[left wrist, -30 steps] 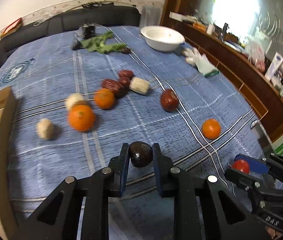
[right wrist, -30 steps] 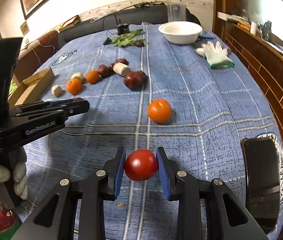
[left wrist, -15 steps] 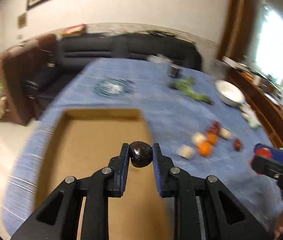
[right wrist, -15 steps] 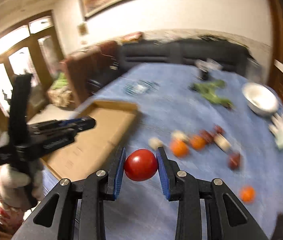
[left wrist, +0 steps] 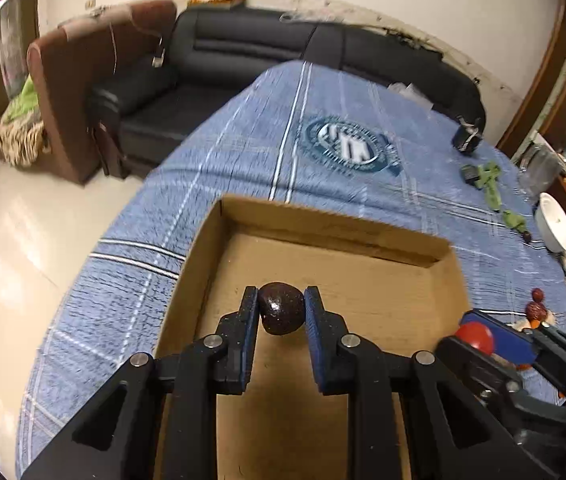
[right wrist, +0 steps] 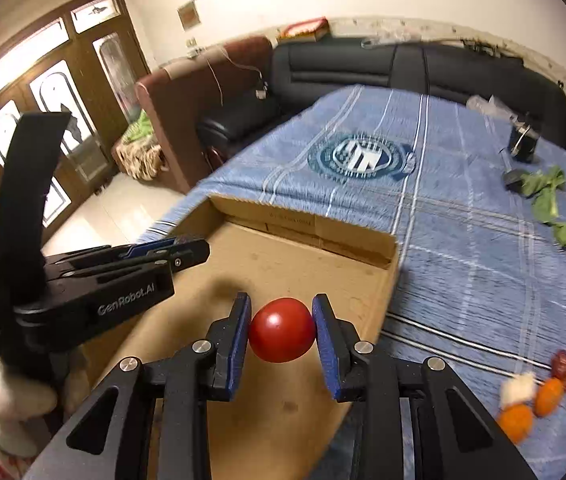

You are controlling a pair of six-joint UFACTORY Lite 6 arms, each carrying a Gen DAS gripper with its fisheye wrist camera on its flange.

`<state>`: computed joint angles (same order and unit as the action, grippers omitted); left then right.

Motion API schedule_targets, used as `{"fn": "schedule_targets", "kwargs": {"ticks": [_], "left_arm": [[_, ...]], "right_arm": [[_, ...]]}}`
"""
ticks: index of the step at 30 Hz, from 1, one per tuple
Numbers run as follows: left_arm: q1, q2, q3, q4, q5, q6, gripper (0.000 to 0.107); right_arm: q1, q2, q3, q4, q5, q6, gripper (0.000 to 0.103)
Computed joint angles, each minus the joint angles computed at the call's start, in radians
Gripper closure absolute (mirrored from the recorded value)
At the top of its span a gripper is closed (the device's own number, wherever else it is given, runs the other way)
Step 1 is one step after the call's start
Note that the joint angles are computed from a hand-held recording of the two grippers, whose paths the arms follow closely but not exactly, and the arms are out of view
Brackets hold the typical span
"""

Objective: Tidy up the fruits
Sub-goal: 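Carry plum and tomato into the cardboard box and open both tools, then move both tools back toward the fruit on the table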

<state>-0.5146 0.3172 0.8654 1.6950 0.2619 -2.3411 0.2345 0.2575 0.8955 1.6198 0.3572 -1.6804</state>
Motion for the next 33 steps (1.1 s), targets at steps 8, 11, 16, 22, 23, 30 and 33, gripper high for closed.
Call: {"fn": "schedule_targets", "kwargs": {"ticks": [8,11,16,22,23,30,33], "left_arm": [[0.069,0.076,0.033,0.123,-0.053,-0.122,0.084],[0.066,0.089,0.043,0.116,-0.046,-0.113,0.081],[0.056,0.046,0.016,0.11,-0.03,-0.131,0.063],[-0.042,-0.103,-0.063,-0.144,0.071,0.078,0.059],[-0.07,-0.13,-0.076,-0.168,0.097,0.09,0.053],[-0.407,-0.247,-0.092,-0.328,0.386,0.118,0.039],[-0.562,-0.207,-0.029,-0.377,0.523,0.108,0.037]], "right_arm": [[0.063,0.192,0.16,0.026,-0.059,-0.024,0.067],[0.069,0.206,0.174,0.036,-0.069,-0.034,0.067],[0.062,0.153,0.135,0.118,-0.073,-0.12,0.043],[-0.008,-0.012,0.008,0.145,-0.034,-0.181,0.041],[-0.026,-0.042,-0.017,0.137,-0.022,-0.175,0.039],[-0.269,-0.276,-0.255,0.021,0.138,-0.133,0.031],[-0.44,-0.366,-0.36,-0.048,0.233,-0.152,0.031]]}}
